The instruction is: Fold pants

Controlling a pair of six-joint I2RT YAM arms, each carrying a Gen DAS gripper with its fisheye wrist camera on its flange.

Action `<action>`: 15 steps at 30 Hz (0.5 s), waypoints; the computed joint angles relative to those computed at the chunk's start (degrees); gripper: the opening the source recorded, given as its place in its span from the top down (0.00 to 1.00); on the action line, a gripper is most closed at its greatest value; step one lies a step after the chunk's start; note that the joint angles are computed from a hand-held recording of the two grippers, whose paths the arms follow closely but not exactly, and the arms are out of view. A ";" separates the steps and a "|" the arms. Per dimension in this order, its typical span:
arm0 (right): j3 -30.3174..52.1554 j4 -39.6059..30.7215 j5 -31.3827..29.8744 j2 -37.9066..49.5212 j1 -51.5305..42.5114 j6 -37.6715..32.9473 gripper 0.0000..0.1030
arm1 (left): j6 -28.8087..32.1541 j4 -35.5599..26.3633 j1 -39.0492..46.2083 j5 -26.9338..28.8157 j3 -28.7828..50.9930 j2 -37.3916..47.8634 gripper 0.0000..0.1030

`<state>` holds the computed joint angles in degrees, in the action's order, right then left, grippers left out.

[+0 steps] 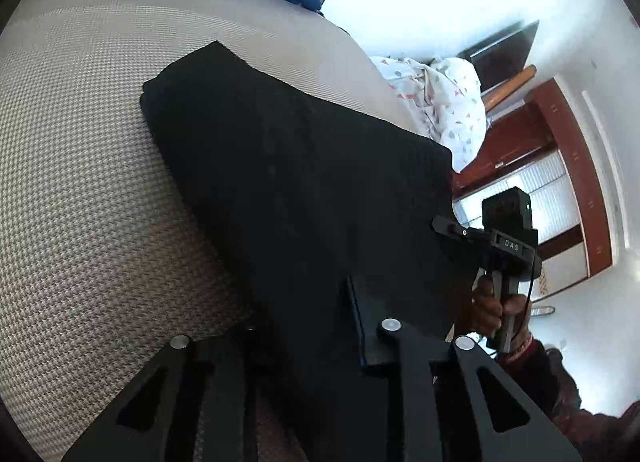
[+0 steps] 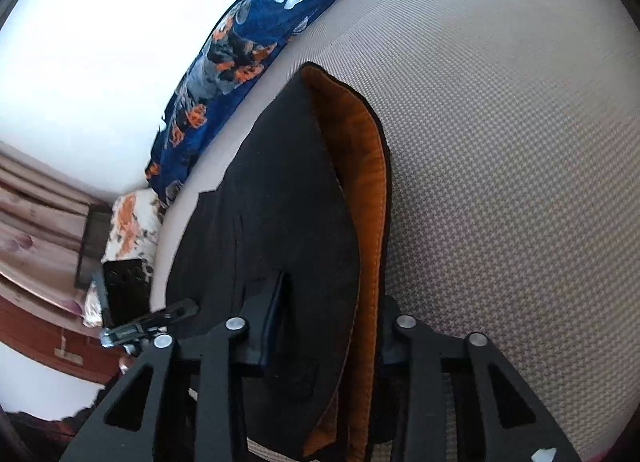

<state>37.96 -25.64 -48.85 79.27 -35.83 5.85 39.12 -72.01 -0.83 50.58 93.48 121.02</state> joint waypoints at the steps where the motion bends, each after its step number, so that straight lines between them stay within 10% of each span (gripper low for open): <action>1: -0.21 0.32 -0.66 -0.05 -0.07 0.64 0.71 | 0.19 -0.25 0.17 0.21 0.25 0.03 0.80; 11: -5.94 20.84 -0.45 -2.16 19.16 23.32 0.75 | 6.70 -7.26 13.62 -2.02 9.29 2.50 0.85; 15: -2.64 33.33 4.51 6.04 34.14 32.44 0.75 | 6.95 -0.57 20.02 -5.84 7.61 -0.58 0.85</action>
<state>35.32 7.69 -44.35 85.31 -1.69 38.30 46.08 -72.58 19.19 44.74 101.09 120.45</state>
